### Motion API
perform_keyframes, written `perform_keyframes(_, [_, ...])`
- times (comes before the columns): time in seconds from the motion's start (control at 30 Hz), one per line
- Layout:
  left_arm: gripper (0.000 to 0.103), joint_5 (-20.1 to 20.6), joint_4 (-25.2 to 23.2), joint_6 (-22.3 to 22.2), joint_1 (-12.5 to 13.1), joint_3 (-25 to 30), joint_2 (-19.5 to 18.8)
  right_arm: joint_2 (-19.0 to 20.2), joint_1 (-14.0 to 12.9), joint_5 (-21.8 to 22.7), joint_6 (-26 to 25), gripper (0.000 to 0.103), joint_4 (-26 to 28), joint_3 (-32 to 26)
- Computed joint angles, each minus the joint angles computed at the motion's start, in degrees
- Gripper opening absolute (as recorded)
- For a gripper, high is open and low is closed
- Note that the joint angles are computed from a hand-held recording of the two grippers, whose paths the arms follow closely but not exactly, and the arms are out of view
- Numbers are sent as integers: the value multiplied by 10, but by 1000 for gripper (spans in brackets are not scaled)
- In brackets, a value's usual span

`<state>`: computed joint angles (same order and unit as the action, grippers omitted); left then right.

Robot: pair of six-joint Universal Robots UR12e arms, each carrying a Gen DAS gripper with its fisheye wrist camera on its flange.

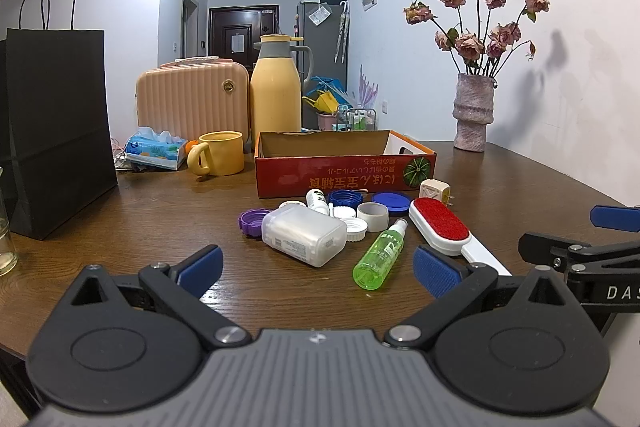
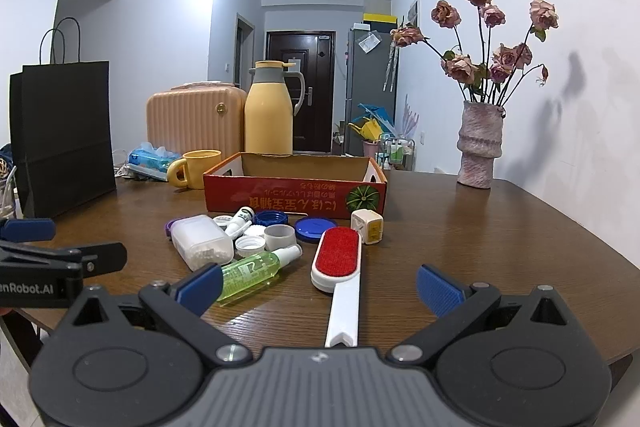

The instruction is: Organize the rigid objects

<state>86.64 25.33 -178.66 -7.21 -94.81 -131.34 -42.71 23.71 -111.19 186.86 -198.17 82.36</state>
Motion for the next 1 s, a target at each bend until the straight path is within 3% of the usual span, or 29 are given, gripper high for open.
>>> perform_keyframes(0.5, [103, 5, -24, 2, -5, 21, -10, 5, -12, 22, 4, 103, 26, -12])
perform_keyframes(1.0, [103, 4, -90, -7, -5, 77, -40, 31, -32, 57, 10, 101, 93, -63])
